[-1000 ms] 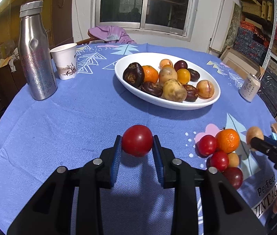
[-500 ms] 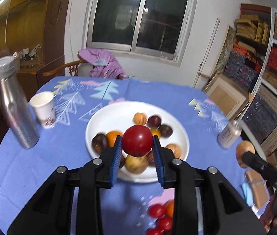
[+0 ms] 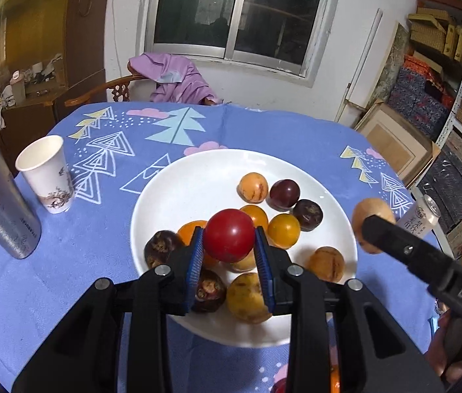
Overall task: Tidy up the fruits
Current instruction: 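Carry the tomato and tan fruit onto the white plate and open both grippers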
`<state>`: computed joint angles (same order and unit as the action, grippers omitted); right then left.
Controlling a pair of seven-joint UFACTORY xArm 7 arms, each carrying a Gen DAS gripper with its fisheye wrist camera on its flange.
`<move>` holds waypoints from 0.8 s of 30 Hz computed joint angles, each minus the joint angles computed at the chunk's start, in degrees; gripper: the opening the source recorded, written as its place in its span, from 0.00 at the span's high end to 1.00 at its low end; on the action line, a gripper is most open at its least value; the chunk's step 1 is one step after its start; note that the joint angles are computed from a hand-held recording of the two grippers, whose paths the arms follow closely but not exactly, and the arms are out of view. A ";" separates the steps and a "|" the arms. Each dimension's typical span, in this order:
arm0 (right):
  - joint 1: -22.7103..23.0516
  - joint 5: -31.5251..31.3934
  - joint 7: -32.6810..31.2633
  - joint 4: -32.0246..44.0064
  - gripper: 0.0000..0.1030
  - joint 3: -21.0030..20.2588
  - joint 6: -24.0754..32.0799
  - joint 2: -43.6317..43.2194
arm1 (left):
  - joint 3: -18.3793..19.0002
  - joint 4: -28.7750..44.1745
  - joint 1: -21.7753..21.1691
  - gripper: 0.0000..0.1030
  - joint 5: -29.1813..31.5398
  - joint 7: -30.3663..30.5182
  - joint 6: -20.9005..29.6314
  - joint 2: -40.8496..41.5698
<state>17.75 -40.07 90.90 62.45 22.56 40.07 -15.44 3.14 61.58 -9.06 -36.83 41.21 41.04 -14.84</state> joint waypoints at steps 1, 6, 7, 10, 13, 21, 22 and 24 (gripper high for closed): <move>-0.01 0.08 -0.32 0.04 0.56 -0.13 -0.01 0.32 | -0.31 -0.07 -0.27 0.71 -0.07 0.28 -0.52 0.27; -0.11 0.08 -0.60 -0.20 0.56 -1.09 -0.26 1.45 | -1.09 1.59 -0.77 0.71 -0.64 0.35 -2.04 3.45; -0.18 0.14 -0.52 -0.37 0.56 -1.40 -0.52 1.62 | -1.28 2.22 -0.55 0.71 -0.34 0.06 -2.15 4.43; -0.45 -0.25 0.02 -0.61 0.56 -2.00 -1.39 1.95 | -1.77 4.83 0.36 0.71 0.23 -1.23 -1.67 7.17; -0.52 -0.33 0.07 -0.85 0.56 -2.46 -2.10 2.50 | -2.53 7.73 1.30 0.71 0.19 -2.00 -1.60 9.99; 0.04 1.02 -0.42 -1.36 0.56 -3.62 -2.25 4.21 | -5.30 12.20 2.68 0.71 2.38 -3.46 -0.76 15.30; 0.15 0.84 -0.40 -1.21 0.56 -3.64 -2.02 4.36 | -5.57 12.50 2.78 0.71 2.92 -3.75 -0.84 15.76; 0.40 0.51 -0.45 -0.90 0.56 -3.72 -1.64 4.57 | -5.94 12.70 3.06 0.71 3.20 -4.00 -1.07 16.20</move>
<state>18.16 -39.57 90.45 61.55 18.84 38.43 -10.87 -2.79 74.28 -6.00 -33.64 37.21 39.97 1.36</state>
